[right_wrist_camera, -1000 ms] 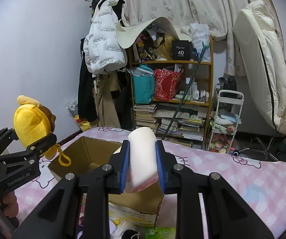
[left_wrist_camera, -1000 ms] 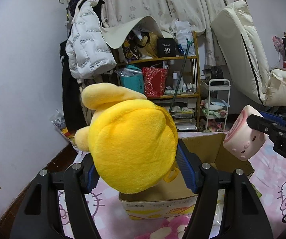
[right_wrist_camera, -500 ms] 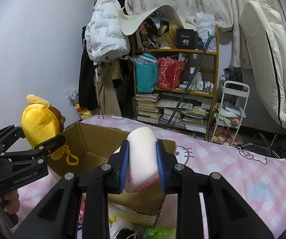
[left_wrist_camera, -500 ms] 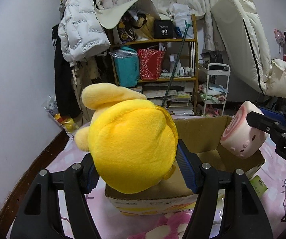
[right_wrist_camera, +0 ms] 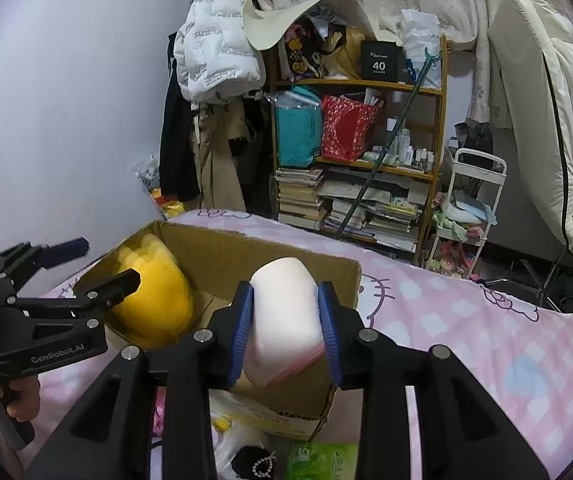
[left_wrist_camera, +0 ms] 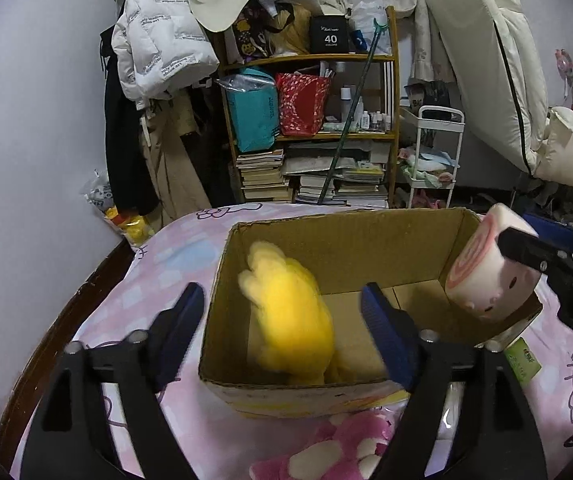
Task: Organize soft objects
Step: 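Open both tools over the box, dropping both plushes inside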
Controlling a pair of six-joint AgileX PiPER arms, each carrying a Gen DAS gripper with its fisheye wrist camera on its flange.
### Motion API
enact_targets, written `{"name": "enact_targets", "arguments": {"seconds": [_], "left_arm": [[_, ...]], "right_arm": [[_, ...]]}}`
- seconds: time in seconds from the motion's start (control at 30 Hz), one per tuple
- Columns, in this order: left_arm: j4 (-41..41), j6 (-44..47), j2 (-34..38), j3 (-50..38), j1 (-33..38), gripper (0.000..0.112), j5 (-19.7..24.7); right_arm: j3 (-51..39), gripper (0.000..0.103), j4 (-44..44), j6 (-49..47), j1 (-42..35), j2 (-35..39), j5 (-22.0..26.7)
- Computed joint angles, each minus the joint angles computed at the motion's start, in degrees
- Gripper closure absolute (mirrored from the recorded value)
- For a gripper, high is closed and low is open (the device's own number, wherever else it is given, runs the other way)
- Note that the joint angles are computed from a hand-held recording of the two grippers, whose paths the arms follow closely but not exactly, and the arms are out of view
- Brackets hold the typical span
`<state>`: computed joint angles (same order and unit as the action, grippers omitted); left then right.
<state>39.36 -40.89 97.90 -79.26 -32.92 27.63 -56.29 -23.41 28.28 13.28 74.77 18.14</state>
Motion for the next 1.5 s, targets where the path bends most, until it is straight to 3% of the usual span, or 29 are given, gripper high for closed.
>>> {"name": "enact_targets", "arguments": {"seconds": [0.1, 0.23, 0.37, 0.43, 0.67, 0.77, 0.8, 0.97, 1.17, 1.37, 1.5], "left_arm": [[0.6, -0.7, -0.7, 0.5, 0.0, 0.028, 0.2], [-0.4, 0.2, -1.4, 0.6, 0.0, 0.028, 1.4], [1.7, -2.1, -2.8, 1.4, -0.7, 0.016, 3.3], [2.3, -2.8, -3.9, 2.2, -1.0, 0.016, 3.8], [0.5, -1.3, -9.1, 5.6, -1.9, 0.013, 6.0], [-4.8, 3.4, -11.6, 5.9, -2.0, 0.013, 7.6], [-5.1, 3.7, -12.5, 6.4, -2.3, 0.012, 7.8], [2.2, -1.2, -17.1, 9.2, -6.9, 0.011, 12.6], [3.9, -2.4, -20.0, 11.1, -10.0, 0.01, 17.2], [2.2, -1.6, -21.2, 12.9, -10.2, 0.01, 18.9], [1.3, -0.1, -20.7, 13.8, -8.9, 0.01, 17.1]], "right_arm": [[0.0, 0.064, 2.8, -2.5, -0.3, -0.3, 0.0], [0.8, 0.047, 2.0, -1.4, -0.2, -1.9, 0.1], [1.3, 0.046, 5.0, -3.5, -0.5, -3.5, 1.5], [1.7, 0.031, 6.1, -3.8, -0.5, -4.2, 2.5], [3.0, 0.012, 1.9, 0.8, 1.7, -7.9, 6.7], [4.4, 0.008, -7.5, 9.7, 4.9, -11.5, 8.1], [4.4, 0.0, -8.3, 10.2, 5.6, -12.4, 8.7], [4.2, 0.0, -14.0, 15.4, 10.5, -16.1, 12.7], [4.7, 0.0, -14.8, 16.8, 13.8, -18.2, 17.1], [6.8, 0.0, -14.1, 17.6, 14.8, -19.9, 19.3], [7.5, 0.0, -11.4, 15.5, 12.7, -19.6, 18.4]]}}
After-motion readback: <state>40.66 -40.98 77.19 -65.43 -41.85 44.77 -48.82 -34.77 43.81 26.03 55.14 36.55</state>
